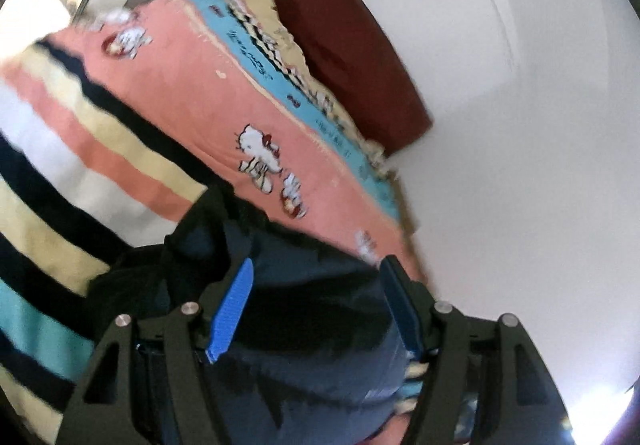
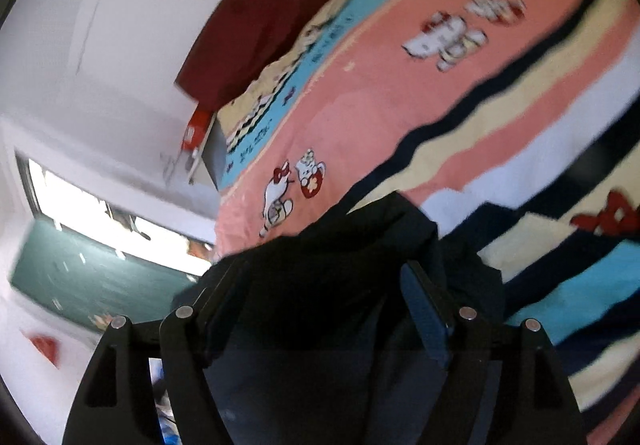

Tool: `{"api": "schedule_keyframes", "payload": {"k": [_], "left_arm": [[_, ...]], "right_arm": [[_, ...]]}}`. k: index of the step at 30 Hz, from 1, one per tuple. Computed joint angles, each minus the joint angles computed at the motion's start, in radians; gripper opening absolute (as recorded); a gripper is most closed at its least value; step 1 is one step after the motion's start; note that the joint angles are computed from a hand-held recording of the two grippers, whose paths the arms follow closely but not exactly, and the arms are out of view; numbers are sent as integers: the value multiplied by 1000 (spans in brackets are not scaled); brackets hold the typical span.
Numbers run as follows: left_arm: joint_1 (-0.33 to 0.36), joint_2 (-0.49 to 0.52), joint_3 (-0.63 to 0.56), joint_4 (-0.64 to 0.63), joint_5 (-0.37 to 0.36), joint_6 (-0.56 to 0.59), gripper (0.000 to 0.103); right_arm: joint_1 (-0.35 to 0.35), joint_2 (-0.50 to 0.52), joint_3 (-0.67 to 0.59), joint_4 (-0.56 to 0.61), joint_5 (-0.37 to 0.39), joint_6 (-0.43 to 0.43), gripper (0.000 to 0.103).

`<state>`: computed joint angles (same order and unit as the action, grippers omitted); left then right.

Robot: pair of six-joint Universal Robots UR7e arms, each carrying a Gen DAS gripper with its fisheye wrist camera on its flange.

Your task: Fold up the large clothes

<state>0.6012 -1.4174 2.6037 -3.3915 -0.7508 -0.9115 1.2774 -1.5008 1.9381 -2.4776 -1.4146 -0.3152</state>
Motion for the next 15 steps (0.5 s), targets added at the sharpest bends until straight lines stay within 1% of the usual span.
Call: {"api": "schedule_keyframes", "payload": {"k": [1,2,4,5,7,8,10,13,15], "left_arm": [[-25,-3,-20,100,15,-14,64],[-37,12,-43,165,15,-16,64],[-53,63,-88,251,7,-6,64],[-53,100,-104,252,3,4,64],[-39,177,-151,269,-18,32,64],[-29,209,-169,275,-25,44,64],[-3,271,-221,315,-22,82,64],[64,356,-321,371,-21,162,64],[103,400,-386,416,8,196,64]], "right_arm": [[22,-10,13,-5,-23,-23,76],[48,-19,27,-10,-51,-49,76],[98,-30,62,-29,-110,-100,76],[124,-31,81,-43,-140,-125,76],[168,-24,121,-74,-191,-173,76],[182,-14,131,-91,-212,-183,76],[211,22,147,-136,-263,-210,76],[239,99,141,-208,-335,-252,77],[252,164,110,-244,-368,-271,79]]}}
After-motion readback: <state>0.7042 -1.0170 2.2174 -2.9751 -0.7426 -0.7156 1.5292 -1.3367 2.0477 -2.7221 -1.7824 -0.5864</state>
